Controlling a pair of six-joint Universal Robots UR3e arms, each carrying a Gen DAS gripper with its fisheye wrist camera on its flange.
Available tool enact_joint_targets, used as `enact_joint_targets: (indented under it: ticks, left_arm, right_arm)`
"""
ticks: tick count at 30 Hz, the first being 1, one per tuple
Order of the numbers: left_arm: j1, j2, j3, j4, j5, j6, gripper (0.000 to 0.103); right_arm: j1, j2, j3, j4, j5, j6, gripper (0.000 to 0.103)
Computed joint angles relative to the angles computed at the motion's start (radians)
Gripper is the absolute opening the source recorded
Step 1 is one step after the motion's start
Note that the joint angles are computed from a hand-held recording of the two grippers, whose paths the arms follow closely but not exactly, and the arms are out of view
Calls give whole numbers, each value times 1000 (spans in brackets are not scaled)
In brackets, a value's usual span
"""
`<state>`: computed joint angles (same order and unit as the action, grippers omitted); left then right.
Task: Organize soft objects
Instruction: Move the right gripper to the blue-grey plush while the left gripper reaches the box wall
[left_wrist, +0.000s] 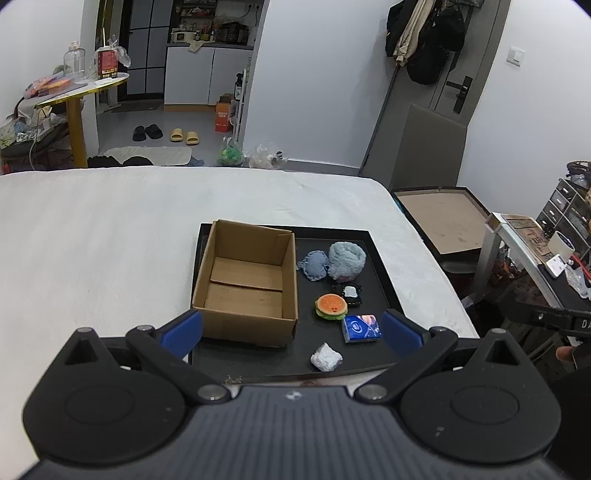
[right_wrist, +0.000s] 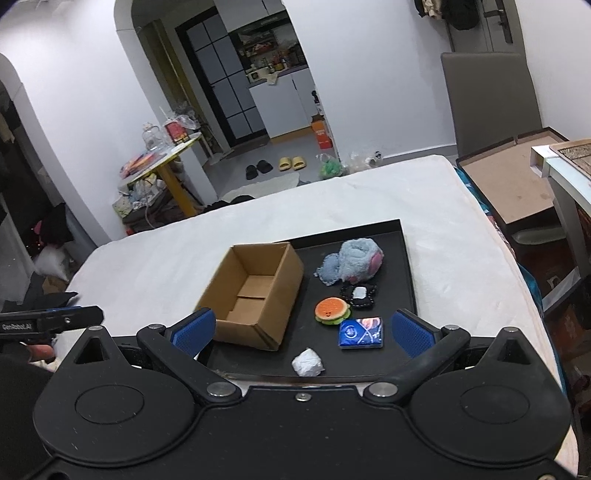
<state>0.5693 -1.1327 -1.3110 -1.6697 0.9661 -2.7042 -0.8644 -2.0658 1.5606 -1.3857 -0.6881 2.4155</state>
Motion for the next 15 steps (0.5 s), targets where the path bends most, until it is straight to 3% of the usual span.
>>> enact_joint_targets:
  ticks: [5, 15]
  left_arm:
    - [-27, -35, -54, 108, 37, -37, 102]
    - [-34, -106, -121, 259, 82, -90, 102]
  right_arm:
    - [107, 66, 81, -239, -102, 135, 103]
    - [254, 194, 158, -466, -211, 239, 103]
